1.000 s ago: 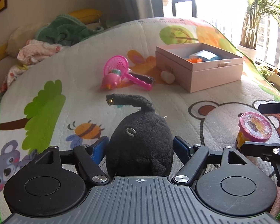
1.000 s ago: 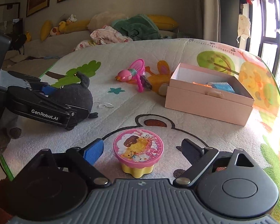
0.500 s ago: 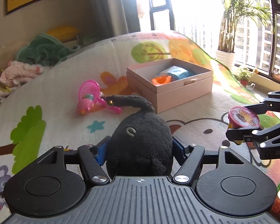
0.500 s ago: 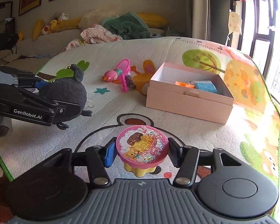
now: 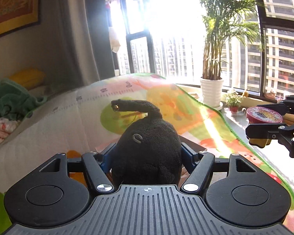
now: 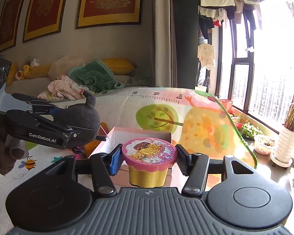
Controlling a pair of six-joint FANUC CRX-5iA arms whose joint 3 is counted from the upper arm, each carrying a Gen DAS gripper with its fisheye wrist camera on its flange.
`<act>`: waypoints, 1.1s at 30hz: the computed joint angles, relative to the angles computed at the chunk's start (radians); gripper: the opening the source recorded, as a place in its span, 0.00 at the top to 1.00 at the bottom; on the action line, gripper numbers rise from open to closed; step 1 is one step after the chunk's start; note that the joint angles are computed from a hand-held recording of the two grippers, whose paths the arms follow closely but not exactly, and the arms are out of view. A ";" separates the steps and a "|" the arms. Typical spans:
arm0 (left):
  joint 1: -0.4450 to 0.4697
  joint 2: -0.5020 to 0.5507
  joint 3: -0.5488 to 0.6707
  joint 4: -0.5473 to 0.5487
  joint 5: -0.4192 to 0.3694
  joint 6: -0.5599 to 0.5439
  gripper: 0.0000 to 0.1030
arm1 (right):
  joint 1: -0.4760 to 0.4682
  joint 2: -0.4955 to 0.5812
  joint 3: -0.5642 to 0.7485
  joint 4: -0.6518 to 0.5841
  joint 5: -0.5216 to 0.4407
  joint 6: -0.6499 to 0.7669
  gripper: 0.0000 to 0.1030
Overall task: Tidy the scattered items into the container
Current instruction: 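Carry the plush in the left tool while the right tool carries the cupcake toy to the box, then lower the cupcake toy into the pink box and open the right tool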
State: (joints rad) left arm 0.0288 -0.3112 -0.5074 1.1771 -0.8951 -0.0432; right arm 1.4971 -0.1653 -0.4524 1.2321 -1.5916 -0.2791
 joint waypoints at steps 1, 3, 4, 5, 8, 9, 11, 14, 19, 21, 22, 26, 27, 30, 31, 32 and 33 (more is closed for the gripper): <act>-0.018 0.022 0.018 0.001 0.016 0.011 0.29 | -0.024 -0.014 -0.007 0.012 0.017 0.005 0.46; -0.056 0.082 0.063 0.001 0.045 0.041 0.29 | -0.077 -0.041 -0.022 0.033 0.060 0.016 0.46; -0.072 0.123 0.094 -0.002 0.058 0.064 0.29 | -0.106 -0.053 -0.029 0.041 0.089 0.022 0.46; -0.086 0.151 0.114 -0.005 0.072 0.081 0.29 | -0.132 -0.061 -0.034 0.047 0.114 0.028 0.46; -0.125 0.231 0.168 -0.002 0.116 0.124 0.29 | -0.229 -0.066 -0.044 0.053 0.205 0.055 0.46; -0.133 0.258 0.187 -0.001 0.120 0.135 0.29 | -0.255 -0.064 -0.046 0.051 0.234 0.062 0.46; -0.136 0.322 0.243 -0.041 0.087 0.174 0.27 | -0.304 -0.056 -0.050 0.039 0.296 0.066 0.46; -0.140 0.379 0.288 -0.107 0.078 0.202 0.22 | -0.362 -0.037 -0.052 0.012 0.386 0.065 0.46; -0.113 0.370 0.249 -0.104 0.091 0.174 0.07 | -0.420 0.008 -0.041 -0.035 0.480 0.076 0.46; -0.093 0.333 0.204 -0.093 0.097 0.139 0.06 | -0.435 0.022 -0.036 -0.052 0.505 0.084 0.46; -0.081 0.317 0.184 -0.086 0.100 0.119 0.06 | -0.443 0.029 -0.032 -0.061 0.517 0.086 0.45; -0.026 0.257 0.116 -0.078 0.060 0.110 0.04 | -0.470 0.056 -0.008 -0.108 0.563 0.104 0.45; -0.004 0.237 0.097 -0.080 0.036 0.124 0.03 | -0.475 0.068 0.006 -0.129 0.567 0.118 0.45; 0.050 0.193 0.049 -0.083 -0.014 0.136 0.02 | -0.479 0.096 0.040 -0.175 0.563 0.158 0.33; 0.070 0.178 0.032 -0.089 -0.027 0.139 0.01 | -0.476 0.101 0.048 -0.180 0.556 0.161 0.31; 0.091 0.157 0.007 -0.087 -0.033 0.134 0.01 | -0.474 0.103 0.052 -0.178 0.550 0.160 0.31; 0.109 0.137 -0.019 -0.081 -0.028 0.125 0.01 | -0.473 0.103 0.058 -0.175 0.547 0.165 0.31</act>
State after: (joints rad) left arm 0.1382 -0.1740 -0.5269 1.0961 -0.9234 0.0821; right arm 1.0243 -0.0621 -0.3941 1.0571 -1.0448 -0.1144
